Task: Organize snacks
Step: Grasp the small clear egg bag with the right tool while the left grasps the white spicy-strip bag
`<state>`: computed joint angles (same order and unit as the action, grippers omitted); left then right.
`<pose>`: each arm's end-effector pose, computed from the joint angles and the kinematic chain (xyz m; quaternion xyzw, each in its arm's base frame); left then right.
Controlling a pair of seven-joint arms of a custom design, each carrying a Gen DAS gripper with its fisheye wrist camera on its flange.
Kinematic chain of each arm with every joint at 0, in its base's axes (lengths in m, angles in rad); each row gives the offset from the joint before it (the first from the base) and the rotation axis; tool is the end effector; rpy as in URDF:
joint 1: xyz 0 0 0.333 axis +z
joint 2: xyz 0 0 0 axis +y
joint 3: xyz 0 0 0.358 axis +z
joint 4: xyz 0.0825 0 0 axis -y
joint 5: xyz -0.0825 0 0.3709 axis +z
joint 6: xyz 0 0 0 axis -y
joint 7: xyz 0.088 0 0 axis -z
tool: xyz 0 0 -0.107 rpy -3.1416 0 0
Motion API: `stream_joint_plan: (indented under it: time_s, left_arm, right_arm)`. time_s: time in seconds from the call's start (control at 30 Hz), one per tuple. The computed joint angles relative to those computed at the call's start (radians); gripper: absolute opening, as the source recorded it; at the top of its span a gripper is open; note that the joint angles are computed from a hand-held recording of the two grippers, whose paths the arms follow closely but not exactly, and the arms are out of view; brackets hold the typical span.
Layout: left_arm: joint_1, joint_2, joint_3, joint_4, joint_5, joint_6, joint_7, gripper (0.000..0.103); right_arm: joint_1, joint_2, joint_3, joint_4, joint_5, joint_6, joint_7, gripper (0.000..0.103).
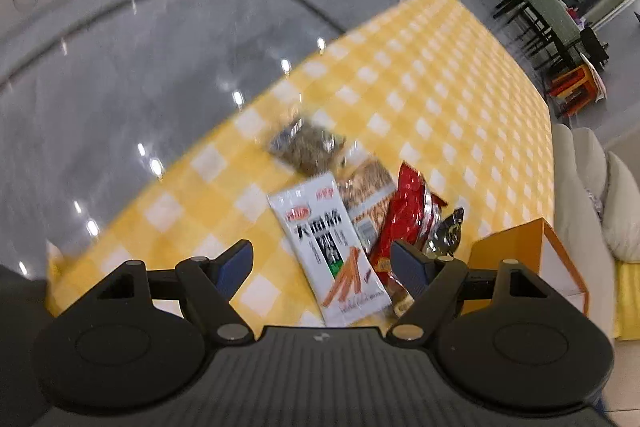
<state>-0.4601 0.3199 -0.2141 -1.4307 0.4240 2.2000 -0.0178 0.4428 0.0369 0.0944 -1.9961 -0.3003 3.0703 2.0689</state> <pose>0.5677 -0.4022 0.6098 -0.8850 0.3749 -0.2649 0.0777 0.5036 0.3264 0.6145 -0.7046 0.5063 -0.2086 0.4513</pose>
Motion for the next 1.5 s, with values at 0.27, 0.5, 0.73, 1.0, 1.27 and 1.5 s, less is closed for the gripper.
stream_joint_plan:
  time_s: [0.27,0.5,0.73,1.0,1.27,1.5]
  left_arm:
    - [0.050,-0.013,0.000,-0.118,-0.029,0.206,0.022,0.092]
    - [0.067,0.024,-0.007,-0.107,-0.101,0.206,0.061,0.091]
    - [0.062,0.043,-0.006,-0.088,-0.132,0.191,0.111,0.091]
    - [0.058,0.049,-0.003,-0.079,-0.145,0.185,0.135,0.091]
    - [0.070,0.040,-0.005,-0.099,-0.178,0.183,0.114,0.092]
    - [0.083,0.044,-0.012,-0.111,-0.228,0.177,0.083,0.091]
  right_arm:
    - [0.137,0.150,-0.109,0.114,-0.240,-0.047,0.194,0.073]
    - [0.284,0.274,-0.263,0.206,-0.507,-0.110,0.406,0.065]
    - [0.328,0.367,-0.335,0.259,-0.530,-0.096,0.488,0.059]
    - [0.307,0.433,-0.323,0.309,-0.432,-0.113,0.492,0.059]
    - [0.165,0.477,-0.157,0.334,-0.179,-0.088,0.221,0.041]
    - [0.173,0.457,-0.149,0.305,-0.071,-0.089,0.102,0.039]
